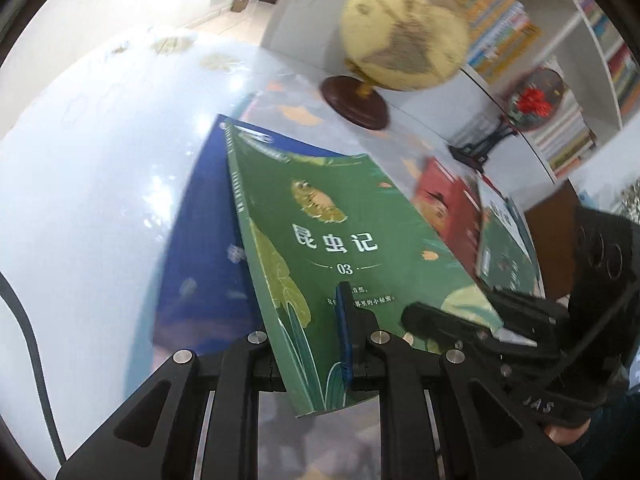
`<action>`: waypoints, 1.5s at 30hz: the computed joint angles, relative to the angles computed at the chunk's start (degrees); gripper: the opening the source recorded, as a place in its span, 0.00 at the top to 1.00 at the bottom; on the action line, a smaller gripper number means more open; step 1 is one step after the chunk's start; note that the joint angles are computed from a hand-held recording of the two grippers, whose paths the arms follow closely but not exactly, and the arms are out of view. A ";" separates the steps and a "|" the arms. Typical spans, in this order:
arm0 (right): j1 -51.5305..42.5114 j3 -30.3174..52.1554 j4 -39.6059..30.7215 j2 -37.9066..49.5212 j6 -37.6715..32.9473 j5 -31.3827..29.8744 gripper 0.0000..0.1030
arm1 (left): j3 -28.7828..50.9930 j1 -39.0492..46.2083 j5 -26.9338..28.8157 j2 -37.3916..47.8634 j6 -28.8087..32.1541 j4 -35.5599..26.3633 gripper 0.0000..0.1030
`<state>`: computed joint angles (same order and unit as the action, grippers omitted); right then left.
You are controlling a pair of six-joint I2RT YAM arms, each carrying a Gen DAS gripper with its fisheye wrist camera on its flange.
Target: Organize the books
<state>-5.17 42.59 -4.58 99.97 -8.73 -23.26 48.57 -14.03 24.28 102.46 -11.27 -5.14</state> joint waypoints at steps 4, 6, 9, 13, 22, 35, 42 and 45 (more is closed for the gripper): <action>2.94 2.81 2.00 5.09 4.53 1.87 0.72 | 3.46 2.73 0.91 4.85 1.69 -0.94 0.84; 3.86 2.96 2.61 6.33 6.04 2.29 0.72 | 4.41 3.07 -0.59 5.97 2.07 -1.52 0.78; 5.19 2.56 3.21 7.17 7.22 3.62 0.72 | 4.25 3.72 -2.90 6.89 2.23 -1.67 0.75; 5.78 4.22 2.15 9.43 7.40 4.35 0.72 | 3.62 4.92 -3.75 8.16 0.75 -1.09 0.75; 4.66 7.35 -0.02 13.68 5.06 0.91 0.68 | 1.81 6.33 -10.40 7.63 -3.10 0.50 0.77; -20.32 -3.31 -14.01 3.20 -21.41 -5.21 0.63 | -8.66 -12.57 -23.37 -8.68 -12.23 -0.18 0.77; -49.63 5.19 -30.37 6.90 -41.27 -7.91 0.56 | 4.63 -38.19 -25.44 0.01 -24.80 -4.49 0.75; -57.23 12.39 -35.17 9.03 -47.98 -8.35 0.56 | 13.51 -45.75 -24.97 6.27 -29.39 -7.09 0.75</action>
